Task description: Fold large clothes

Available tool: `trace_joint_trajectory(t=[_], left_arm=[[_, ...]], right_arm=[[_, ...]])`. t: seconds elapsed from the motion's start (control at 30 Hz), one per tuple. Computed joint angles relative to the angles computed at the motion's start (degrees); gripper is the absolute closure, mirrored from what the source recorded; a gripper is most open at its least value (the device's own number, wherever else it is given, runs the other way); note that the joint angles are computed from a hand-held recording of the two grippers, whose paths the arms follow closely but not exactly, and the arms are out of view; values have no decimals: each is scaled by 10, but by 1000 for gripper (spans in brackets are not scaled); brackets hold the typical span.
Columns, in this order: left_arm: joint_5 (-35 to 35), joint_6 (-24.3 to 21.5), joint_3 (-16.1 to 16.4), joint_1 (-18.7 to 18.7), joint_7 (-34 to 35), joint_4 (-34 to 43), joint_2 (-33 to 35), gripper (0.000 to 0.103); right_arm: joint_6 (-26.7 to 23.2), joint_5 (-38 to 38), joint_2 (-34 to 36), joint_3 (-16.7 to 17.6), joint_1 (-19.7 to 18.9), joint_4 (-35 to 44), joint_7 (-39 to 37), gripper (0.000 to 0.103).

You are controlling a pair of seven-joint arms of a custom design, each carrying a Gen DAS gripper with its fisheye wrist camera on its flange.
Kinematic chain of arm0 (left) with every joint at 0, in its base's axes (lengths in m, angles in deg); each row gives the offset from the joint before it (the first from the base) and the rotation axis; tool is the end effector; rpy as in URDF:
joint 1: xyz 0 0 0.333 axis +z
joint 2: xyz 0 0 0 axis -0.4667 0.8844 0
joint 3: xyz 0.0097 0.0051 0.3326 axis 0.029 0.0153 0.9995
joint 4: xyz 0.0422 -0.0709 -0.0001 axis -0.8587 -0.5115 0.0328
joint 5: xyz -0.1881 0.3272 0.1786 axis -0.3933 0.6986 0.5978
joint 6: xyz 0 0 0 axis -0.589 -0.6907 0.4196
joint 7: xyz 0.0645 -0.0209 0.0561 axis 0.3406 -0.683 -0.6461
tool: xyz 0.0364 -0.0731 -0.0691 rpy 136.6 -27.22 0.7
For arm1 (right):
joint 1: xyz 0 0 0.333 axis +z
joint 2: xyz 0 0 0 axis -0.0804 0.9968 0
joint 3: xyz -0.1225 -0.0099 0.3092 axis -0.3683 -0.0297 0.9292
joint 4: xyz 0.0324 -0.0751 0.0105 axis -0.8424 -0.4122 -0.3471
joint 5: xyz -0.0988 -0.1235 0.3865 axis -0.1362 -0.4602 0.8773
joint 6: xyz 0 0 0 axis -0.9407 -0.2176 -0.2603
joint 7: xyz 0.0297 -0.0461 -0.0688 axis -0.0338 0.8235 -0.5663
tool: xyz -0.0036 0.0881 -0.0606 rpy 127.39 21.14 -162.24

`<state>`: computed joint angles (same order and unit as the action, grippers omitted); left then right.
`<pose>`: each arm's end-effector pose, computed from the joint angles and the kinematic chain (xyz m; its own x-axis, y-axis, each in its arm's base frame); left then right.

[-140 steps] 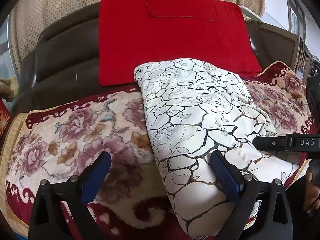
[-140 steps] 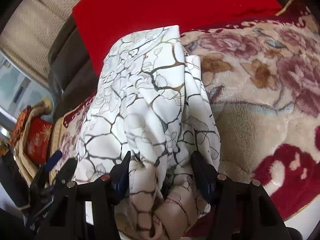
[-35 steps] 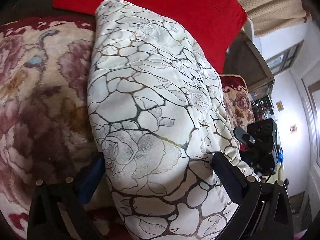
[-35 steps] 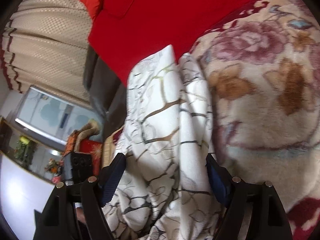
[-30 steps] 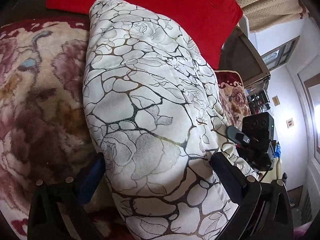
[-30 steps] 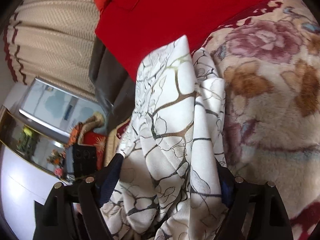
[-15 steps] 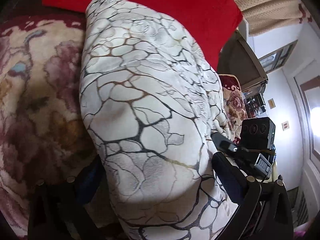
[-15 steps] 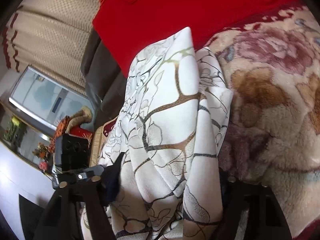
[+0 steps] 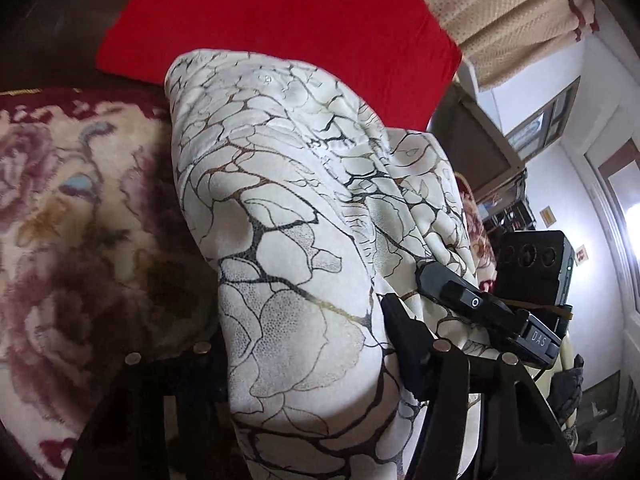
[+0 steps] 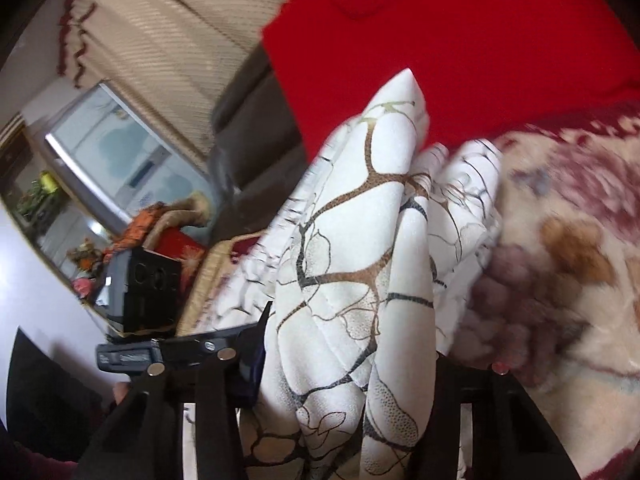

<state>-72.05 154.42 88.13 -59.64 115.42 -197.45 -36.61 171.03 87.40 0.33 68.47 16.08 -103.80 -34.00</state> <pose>0.3750 -0.2034 0.5663 -0.2657 -0.7510 0.6045 -0.8668 -0.0884 -0.4907 0.4706 0.1603 0.5551 0.4008 -0.6017 -0.6909 -0.8067 0.1257 -0.5774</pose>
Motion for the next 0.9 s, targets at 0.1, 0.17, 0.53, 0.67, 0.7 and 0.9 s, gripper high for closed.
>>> trace_joint_trajectory(t=[0.1, 0.17, 0.53, 0.67, 0.7, 0.9], left_arm=[[35, 15, -20, 27, -33, -22, -47, 41], [64, 30, -24, 40, -56, -37, -75, 41], [194, -34, -31, 115, -249, -54, -44, 27], [203, -34, -14, 102, -248, -63, -61, 26], [207, -37, -12, 104, -248, -74, -77, 26], [278, -56, -53, 143, -317, -119, -183, 26]], right_arm=[[-10, 34, 2, -3, 12, 12, -31, 54], [-18, 60, 9, -1, 18, 24, -56, 54], [-49, -121, 211, 53, -15, 171, 211, 31], [-9, -131, 173, 60, -20, 139, 215, 30], [-5, -134, 162, 57, -21, 127, 212, 30], [133, -147, 48, 59, 9, 42, 162, 30]])
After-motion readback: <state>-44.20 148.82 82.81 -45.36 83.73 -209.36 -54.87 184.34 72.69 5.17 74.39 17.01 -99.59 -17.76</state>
